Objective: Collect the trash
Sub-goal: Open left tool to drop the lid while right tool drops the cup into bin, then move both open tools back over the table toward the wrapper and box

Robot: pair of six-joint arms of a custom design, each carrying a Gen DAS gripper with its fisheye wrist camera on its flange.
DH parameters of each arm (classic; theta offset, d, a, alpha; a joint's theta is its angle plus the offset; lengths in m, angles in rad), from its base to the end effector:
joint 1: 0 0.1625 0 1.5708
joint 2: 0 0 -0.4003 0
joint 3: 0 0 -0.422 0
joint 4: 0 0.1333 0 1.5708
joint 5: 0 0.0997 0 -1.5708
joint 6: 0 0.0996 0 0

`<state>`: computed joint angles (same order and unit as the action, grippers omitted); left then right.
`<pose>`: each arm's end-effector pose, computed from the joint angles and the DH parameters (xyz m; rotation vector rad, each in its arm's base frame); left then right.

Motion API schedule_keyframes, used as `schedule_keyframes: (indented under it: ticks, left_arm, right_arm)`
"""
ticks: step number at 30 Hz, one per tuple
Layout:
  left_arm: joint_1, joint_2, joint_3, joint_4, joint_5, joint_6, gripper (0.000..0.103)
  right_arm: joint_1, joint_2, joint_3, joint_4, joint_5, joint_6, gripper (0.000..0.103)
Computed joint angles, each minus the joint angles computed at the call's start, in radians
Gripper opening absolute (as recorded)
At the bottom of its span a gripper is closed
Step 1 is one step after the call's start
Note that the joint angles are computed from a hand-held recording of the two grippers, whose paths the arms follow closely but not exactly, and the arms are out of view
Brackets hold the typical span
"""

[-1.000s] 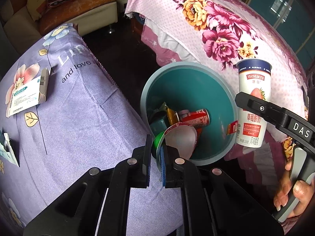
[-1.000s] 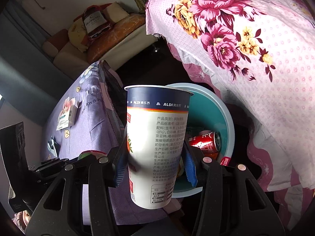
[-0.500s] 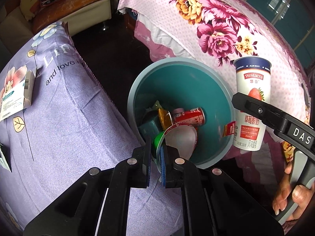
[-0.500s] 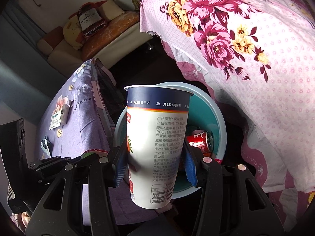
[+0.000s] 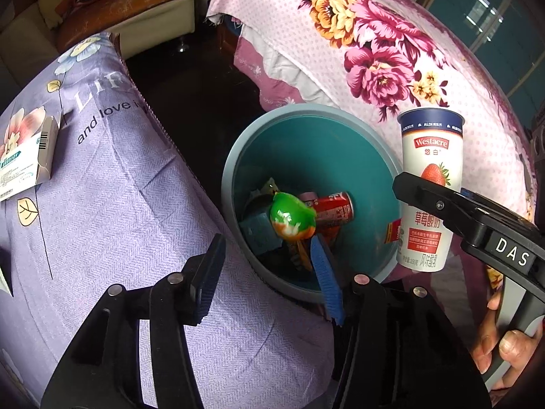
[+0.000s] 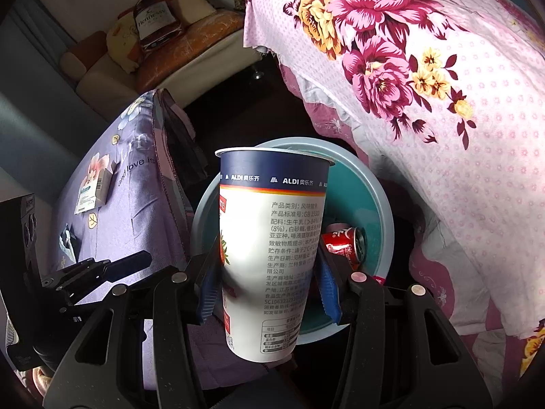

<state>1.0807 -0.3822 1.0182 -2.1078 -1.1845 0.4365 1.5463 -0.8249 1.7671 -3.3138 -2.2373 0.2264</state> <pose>-0.2263 -0.7871 -0.0405 1.2530 2.4486 0.1218 0.0559 -0.6470 0.1323 -0.6368 -2.2924 1.0735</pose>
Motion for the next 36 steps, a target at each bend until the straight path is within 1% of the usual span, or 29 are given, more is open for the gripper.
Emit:
schedule_keyframes:
  ticks: [2,4,6,7,18,25,27,28,29,31,33,35,36]
  left_arm:
    - [0.002,-0.001,-0.005,0.003,-0.009,0.001,0.06]
    - [0.005,-0.005,-0.005,-0.006,-0.014,0.001,0.075]
    - [0.007,-0.01,0.002,-0.027,-0.012,0.003,0.082]
    - [0.008,-0.012,0.004,-0.032,-0.01,0.003,0.084]
    - [0.039,0.007,-0.061,0.029,-0.026,-0.047,0.087]
    - [0.055,0.007,-0.082,0.049,-0.037,-0.051,0.088]
    - [0.06,0.006,-0.088,0.053,-0.041,-0.053,0.088]
    - [0.062,0.007,-0.093,0.056,-0.043,-0.055,0.088]
    - [0.065,0.008,-0.098,0.06,-0.045,-0.058,0.088]
    - [0.071,0.007,-0.107,0.066,-0.05,-0.064,0.088]
    - [0.078,0.006,-0.116,0.075,-0.056,-0.07,0.088]
    - [0.085,0.004,-0.125,0.082,-0.063,-0.076,0.089]
    - [0.088,0.003,-0.13,0.084,-0.065,-0.078,0.089]
  right_arm:
    - [0.002,0.004,-0.01,0.013,-0.004,-0.001,0.047]
    - [0.003,0.009,-0.019,0.025,-0.008,0.0,0.047]
    - [0.005,0.016,-0.028,0.034,-0.012,0.002,0.047]
    - [0.005,0.019,-0.032,0.039,-0.013,0.003,0.047]
    - [0.005,0.044,-0.073,0.108,-0.038,0.026,0.047]
    - [0.01,0.063,-0.105,0.16,-0.061,0.055,0.048]
    - [0.012,0.067,-0.112,0.174,-0.064,0.062,0.051]
    - [0.014,0.07,-0.117,0.181,-0.067,0.065,0.059]
    - [0.017,0.074,-0.122,0.184,-0.072,0.067,0.064]
    - [0.025,0.082,-0.136,0.193,-0.083,0.065,0.065]
    - [0.03,0.088,-0.148,0.208,-0.086,0.07,0.071]
    - [0.037,0.096,-0.161,0.217,-0.094,0.072,0.071]
    - [0.04,0.1,-0.168,0.224,-0.097,0.074,0.074]
